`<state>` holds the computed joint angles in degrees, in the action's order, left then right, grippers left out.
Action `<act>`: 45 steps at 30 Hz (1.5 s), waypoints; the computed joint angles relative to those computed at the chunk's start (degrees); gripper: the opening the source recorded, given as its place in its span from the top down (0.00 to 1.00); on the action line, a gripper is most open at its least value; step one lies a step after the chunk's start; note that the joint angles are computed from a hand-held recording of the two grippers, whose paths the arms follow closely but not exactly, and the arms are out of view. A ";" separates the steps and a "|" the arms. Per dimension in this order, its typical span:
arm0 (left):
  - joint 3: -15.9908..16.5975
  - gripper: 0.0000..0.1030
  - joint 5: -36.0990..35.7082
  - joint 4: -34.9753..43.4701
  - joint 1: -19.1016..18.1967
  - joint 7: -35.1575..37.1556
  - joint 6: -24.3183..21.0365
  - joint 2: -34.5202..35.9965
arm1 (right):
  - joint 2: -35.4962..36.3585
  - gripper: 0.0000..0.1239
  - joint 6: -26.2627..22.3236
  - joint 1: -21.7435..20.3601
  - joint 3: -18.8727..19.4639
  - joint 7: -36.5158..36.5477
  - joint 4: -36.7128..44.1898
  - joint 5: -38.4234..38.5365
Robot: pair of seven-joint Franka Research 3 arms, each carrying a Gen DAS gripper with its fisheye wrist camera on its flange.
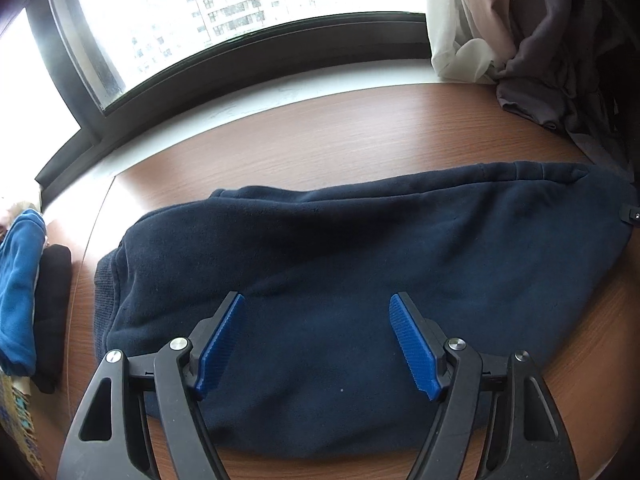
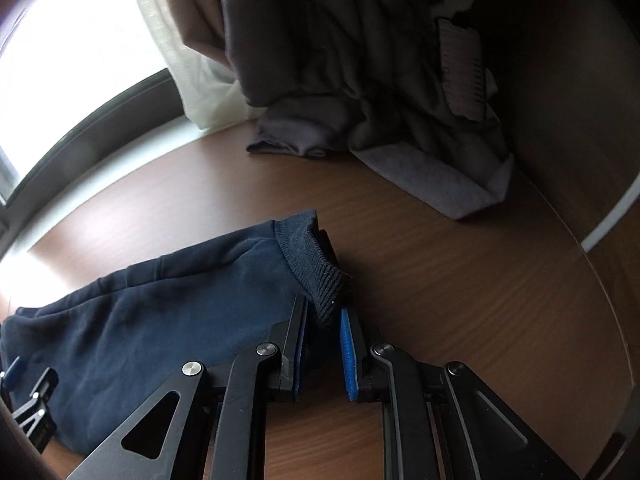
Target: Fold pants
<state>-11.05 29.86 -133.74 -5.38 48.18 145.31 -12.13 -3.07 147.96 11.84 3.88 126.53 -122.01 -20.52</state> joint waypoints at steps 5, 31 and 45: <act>0.55 0.28 -4.76 -0.09 -1.60 3.66 0.20 0.66 | -0.90 0.87 -5.01 -1.06 0.61 9.08 -0.42 -9.21; 8.10 0.29 -6.87 -18.68 6.22 7.67 13.86 -21.72 | -3.86 0.53 2.76 7.51 5.19 -11.10 0.77 4.02; 16.16 0.51 -19.69 -22.89 5.63 20.90 23.51 -19.95 | 16.67 0.53 -5.49 16.55 6.64 -52.52 27.28 33.15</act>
<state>5.11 10.18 -156.63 0.25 69.07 168.82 -32.08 13.60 142.47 28.39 10.51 74.01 -94.73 12.63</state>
